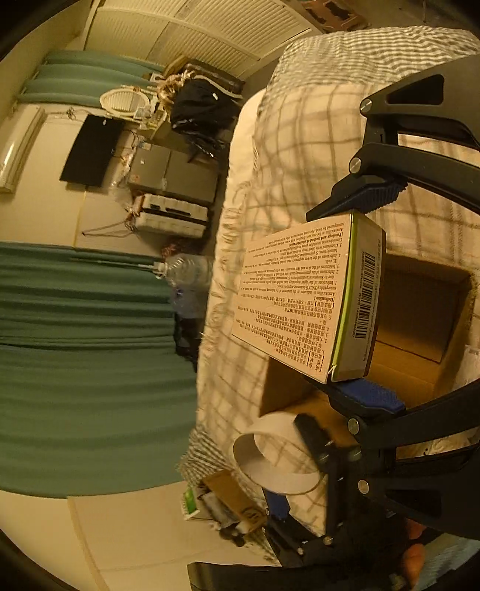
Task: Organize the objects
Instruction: 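Carry both items over the cardboard box and release them inside, then grasp the white cloth with the left tool while the right tool grasps the floss container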
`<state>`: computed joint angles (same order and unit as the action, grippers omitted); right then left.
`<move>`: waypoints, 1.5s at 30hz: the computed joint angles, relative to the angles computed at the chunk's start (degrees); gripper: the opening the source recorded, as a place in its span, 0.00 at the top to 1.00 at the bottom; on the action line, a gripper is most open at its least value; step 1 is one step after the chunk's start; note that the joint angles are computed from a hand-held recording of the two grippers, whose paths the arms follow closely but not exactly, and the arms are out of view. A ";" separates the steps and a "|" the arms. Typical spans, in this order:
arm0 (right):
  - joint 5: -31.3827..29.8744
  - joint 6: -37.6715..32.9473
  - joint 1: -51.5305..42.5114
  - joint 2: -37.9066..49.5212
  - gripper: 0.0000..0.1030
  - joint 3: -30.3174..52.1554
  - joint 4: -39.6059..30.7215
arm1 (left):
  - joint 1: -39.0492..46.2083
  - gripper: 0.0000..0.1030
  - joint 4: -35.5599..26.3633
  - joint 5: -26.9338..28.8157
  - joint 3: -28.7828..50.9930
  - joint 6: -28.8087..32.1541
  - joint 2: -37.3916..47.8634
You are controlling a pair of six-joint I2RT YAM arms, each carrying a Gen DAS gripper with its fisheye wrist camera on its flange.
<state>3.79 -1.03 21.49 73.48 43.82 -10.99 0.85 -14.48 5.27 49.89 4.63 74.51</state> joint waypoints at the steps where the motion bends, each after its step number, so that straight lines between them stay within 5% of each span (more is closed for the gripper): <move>1: -0.81 -0.35 -0.65 0.03 0.27 -0.71 0.35 | -0.28 0.19 0.67 -0.42 -0.53 0.16 0.16; 5: -2.96 -0.01 -3.05 -0.54 0.25 -3.52 4.47 | 0.78 0.15 2.78 0.01 -2.32 -0.18 -0.53; 8: -1.57 1.57 -2.43 -3.20 0.03 -5.68 8.10 | 1.03 0.00 2.67 -0.20 -2.52 -0.44 -1.15; 11: 1.05 2.54 -1.32 -6.44 0.02 -5.95 6.86 | 0.83 0.00 1.67 0.24 -3.32 -0.26 -3.07; 18: 6.35 4.19 0.15 -18.90 0.02 -2.94 -7.84 | 1.99 0.00 -8.12 0.61 -2.35 -0.18 -13.48; 25: 16.71 9.46 10.83 -36.38 0.02 3.64 -27.59 | 8.46 0.00 -25.16 4.58 4.81 -0.67 -23.55; 31: 37.30 27.33 34.90 -41.58 0.01 5.63 -46.23 | 13.56 0.00 -33.87 5.79 2.87 2.08 -31.67; 33: 39.01 34.16 40.10 -42.97 0.01 2.77 -49.86 | 15.57 0.00 -35.09 6.16 0.09 3.15 -34.16; 36: 36.19 37.47 40.93 -43.83 0.01 -4.19 -48.15 | 17.32 0.00 -35.32 6.57 -5.04 4.37 -36.12; 41: 35.32 32.58 39.17 -38.46 0.01 -12.13 -37.52 | 14.56 0.00 -29.87 2.52 -15.42 1.96 -34.96; 45: 26.16 27.38 32.23 -35.61 0.01 -17.71 -28.12 | 11.80 0.00 -26.99 3.40 -19.25 0.28 -29.46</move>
